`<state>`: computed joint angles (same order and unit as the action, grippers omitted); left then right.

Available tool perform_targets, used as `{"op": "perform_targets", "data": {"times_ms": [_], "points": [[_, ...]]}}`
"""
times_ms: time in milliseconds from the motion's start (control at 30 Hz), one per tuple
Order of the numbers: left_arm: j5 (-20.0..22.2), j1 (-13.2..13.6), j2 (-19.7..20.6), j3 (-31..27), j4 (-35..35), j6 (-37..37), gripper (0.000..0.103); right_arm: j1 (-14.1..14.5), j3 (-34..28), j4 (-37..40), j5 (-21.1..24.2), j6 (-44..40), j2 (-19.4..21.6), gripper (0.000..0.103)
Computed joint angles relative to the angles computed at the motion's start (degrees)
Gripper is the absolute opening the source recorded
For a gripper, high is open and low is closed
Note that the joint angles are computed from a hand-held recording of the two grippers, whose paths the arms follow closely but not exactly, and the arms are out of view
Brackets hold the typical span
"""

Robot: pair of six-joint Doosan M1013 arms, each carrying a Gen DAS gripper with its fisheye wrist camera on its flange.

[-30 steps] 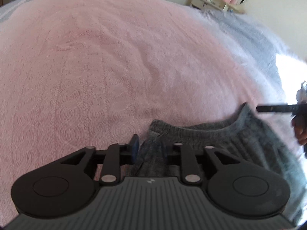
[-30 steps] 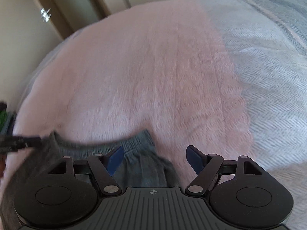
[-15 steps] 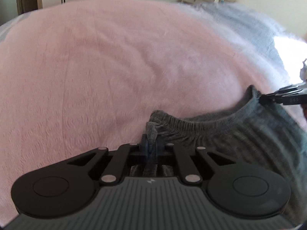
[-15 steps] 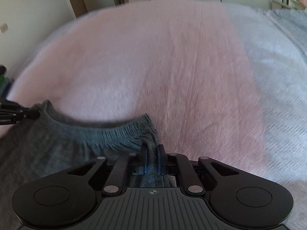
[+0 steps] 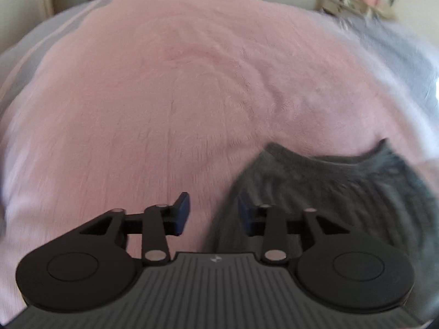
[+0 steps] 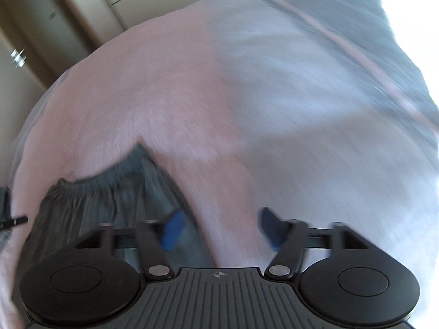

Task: Fold clothes
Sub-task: 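Open both grippers and lay the grey plaid shorts flat on the blanket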

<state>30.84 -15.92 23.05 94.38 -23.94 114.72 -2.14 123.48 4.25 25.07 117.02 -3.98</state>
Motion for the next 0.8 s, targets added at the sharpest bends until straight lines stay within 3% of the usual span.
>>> {"op": "perform_targets", "data": {"times_ms": [133, 233, 400, 467, 533, 633, 700, 800], "points": [[6.2, 0.3, -6.0, 5.8, -4.3, 1.2, 0.021, 4.9, 1.9, -1.8, 5.7, 3.3, -5.5, 0.058], [10.2, -0.1, -9.2, 9.5, -6.5, 2.3, 0.02, 11.4, 1.3, -2.7, 7.4, 1.7, -4.8, 0.056], [11.5, -1.0, -12.1, 13.2, -7.5, 4.7, 0.02, 20.9, 0.3, -11.0, 4.1, 3.8, -1.0, 0.045], [11.0, -1.6, -12.4, 14.3, -6.9, 7.4, 0.019, 22.6, 0.7, -8.4, 3.1, 1.9, 0.5, 0.045], [11.6, -2.4, -12.7, 15.6, -4.3, 9.6, 0.019, 24.4, 0.9, -5.3, 5.0, -0.7, 1.6, 0.045], [11.3, -3.3, -14.4, 18.4, 0.9, 12.3, 0.018, 29.2, 1.4, -9.8, 10.2, 0.8, 1.2, 0.045], [11.8, -2.5, -15.5, 19.6, 1.0, 13.1, 0.018, 30.2, 1.3, -8.0, 14.0, 1.8, 0.3, 0.045], [13.7, -0.6, -16.8, 19.7, -0.6, 13.6, 0.017, 30.8, 0.5, -11.3, 15.6, 9.5, -1.7, 0.045]]}}
